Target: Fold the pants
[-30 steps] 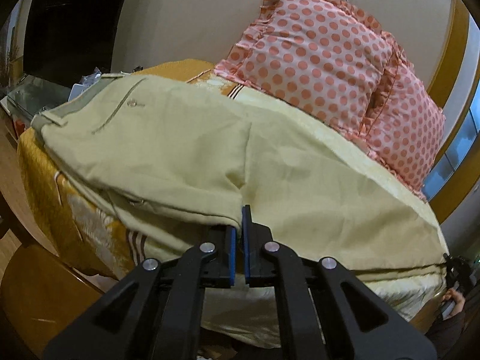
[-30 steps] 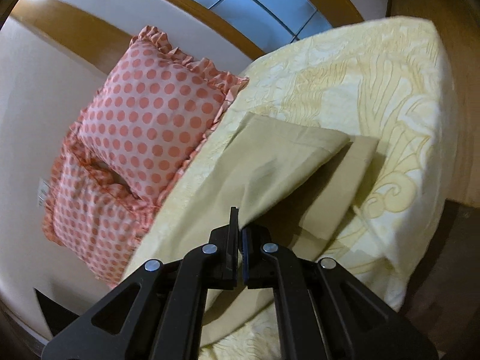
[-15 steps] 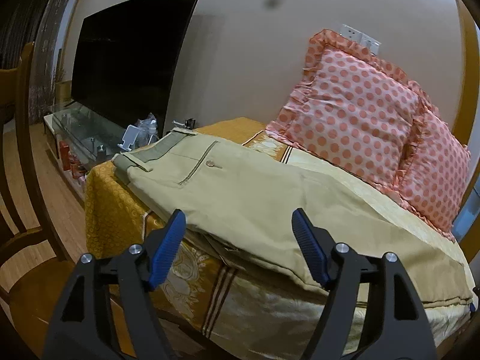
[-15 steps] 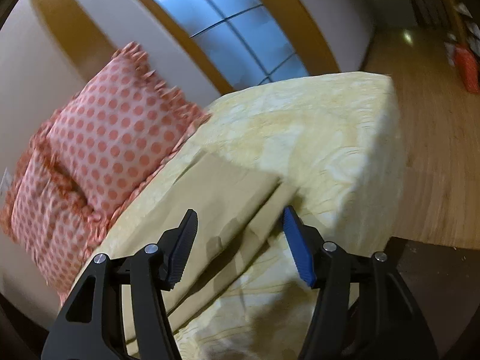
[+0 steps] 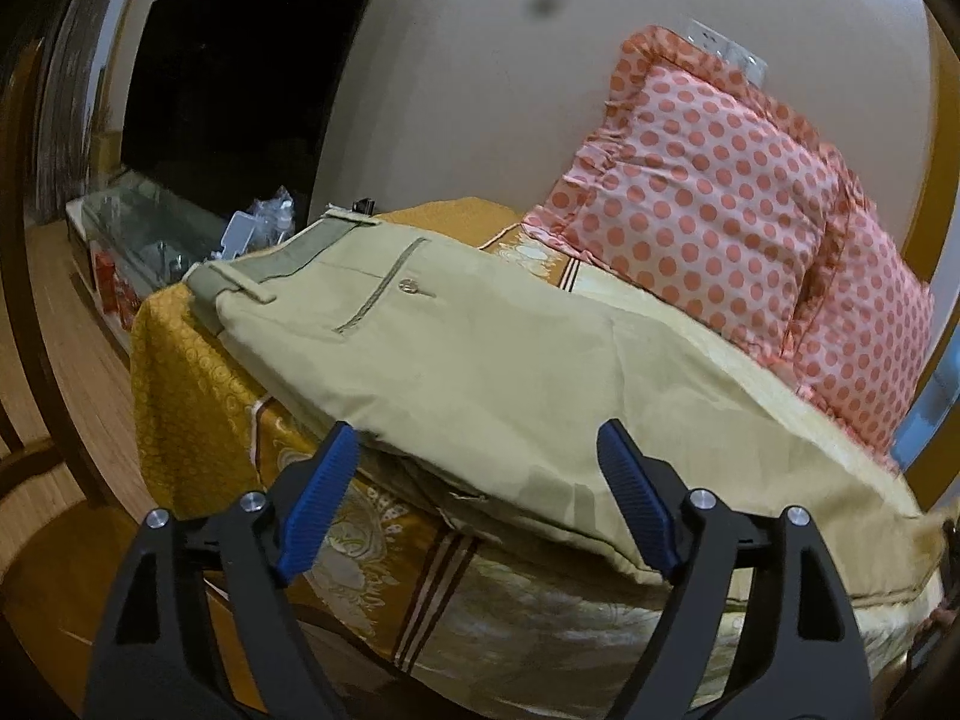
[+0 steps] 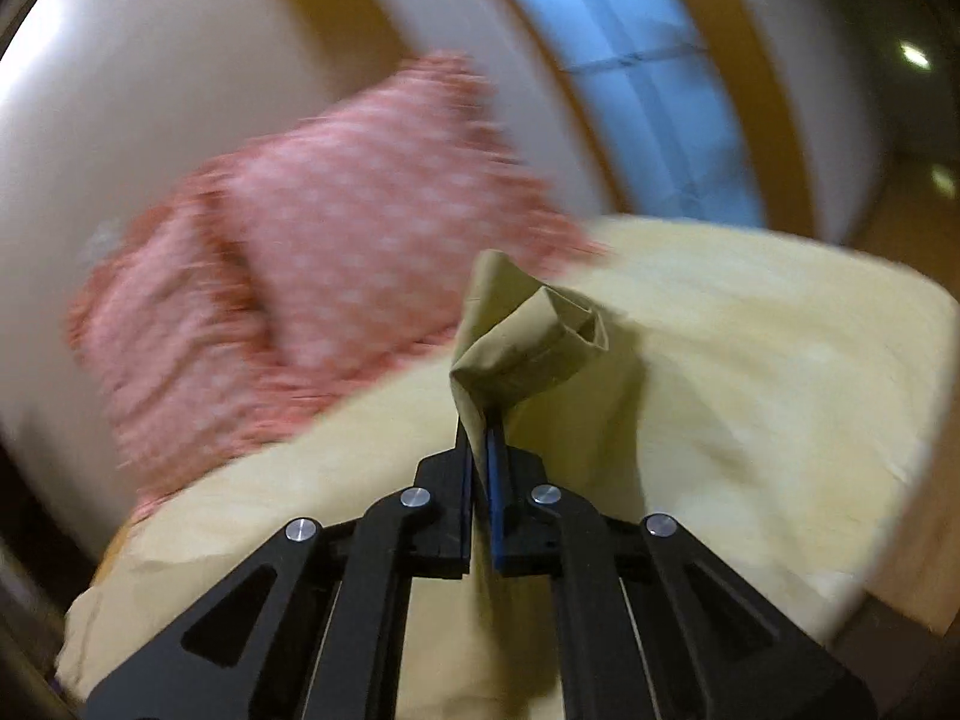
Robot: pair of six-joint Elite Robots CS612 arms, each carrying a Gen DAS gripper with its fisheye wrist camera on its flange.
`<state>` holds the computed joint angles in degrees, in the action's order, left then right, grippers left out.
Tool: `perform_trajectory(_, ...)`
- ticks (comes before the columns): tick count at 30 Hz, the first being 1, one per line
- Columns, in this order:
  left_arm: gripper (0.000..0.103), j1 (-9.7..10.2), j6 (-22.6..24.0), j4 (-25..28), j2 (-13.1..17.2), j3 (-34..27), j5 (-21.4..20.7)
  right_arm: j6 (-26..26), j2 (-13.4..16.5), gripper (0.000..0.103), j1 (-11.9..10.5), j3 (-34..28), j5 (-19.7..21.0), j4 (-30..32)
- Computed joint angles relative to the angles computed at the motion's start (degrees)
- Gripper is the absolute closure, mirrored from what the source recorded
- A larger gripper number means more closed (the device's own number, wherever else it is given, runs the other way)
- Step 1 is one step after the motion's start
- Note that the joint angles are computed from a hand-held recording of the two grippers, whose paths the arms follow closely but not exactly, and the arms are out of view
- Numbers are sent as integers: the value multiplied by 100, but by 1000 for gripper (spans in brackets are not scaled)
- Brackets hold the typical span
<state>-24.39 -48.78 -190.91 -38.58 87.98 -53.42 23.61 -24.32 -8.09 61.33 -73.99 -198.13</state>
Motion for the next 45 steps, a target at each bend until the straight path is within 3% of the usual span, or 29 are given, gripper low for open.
perform_trajectory(2, 20, 17, -89, -161, -3, 53, 10, -301, 40, 98, 133, -267, 833, -111)
perform_trajectory(5, 19, 42, -288, -281, -34, 145, 101, -723, 163, 98, 445, -745, 2088, 200)
perform_trajectory(7, 19, 70, -452, -368, -59, 215, 129, -1360, 252, 98, 641, -1025, 2914, 892)
perform_trajectory(9, 17, 109, -558, -478, -67, 258, 66, -2540, 284, 98, 948, -1151, 3498, 2080)
perform_trajectory(12, 17, 206, -761, -501, -78, 289, -199, -4326, 156, 93, 1352, -988, 3108, 3880)
perform_trajectory(13, 17, 251, -852, -505, -79, 297, -353, -4684, 111, 89, 1418, -995, 2927, 4480)
perform_trajectory(14, 17, 274, -922, -512, -81, 310, -430, -4926, 59, 71, 1441, -961, 2879, 4916)
perform_trajectory(15, 17, 309, -1010, -512, -80, 320, -513, -5060, 29, 45, 1440, -909, 2905, 5113)
perform_trajectory(17, 17, 334, -1083, -494, -74, 323, -523, -4862, -56, 22, 1358, -670, 3124, 4786)
perform_trajectory(19, 17, 370, -1145, -462, -66, 315, -513, -4351, -77, 21, 1254, -474, 3381, 4012)
perform_trajectory(23, 19, 449, -1334, -330, -62, 273, -540, -3829, -34, 20, 1135, -506, 3660, 3724)
perform_trajectory(33, 23, 600, -1525, 605, -73, -42, -553, -3991, 33, 19, 1126, -637, 4006, 4023)
perform_trajectory(34, 27, 605, -1523, 761, -64, -101, -520, -3948, 31, 19, 1123, -612, 4017, 3958)
perform_trajectory(36, 86, 664, -1624, 1097, -49, -213, -695, -3882, 38, 19, 1099, -592, 4060, 3878)
perform_trajectory(38, 91, 699, -1584, 1022, -23, -259, -771, -3662, 38, 19, 1059, -544, 4049, 3645)
perform_trajectory(41, 94, 627, -1019, 1118, -43, -458, -491, -3198, 63, 18, 958, -513, 4026, 3140)
perform_trajectory(43, 95, 499, -134, 817, -11, -708, -258, -2605, 107, 17, 871, -513, 3948, 2543)
perform_trajectory(45, 96, 376, 832, 426, 68, -1036, -357, -2012, 145, 16, 789, -510, 3756, 1944)
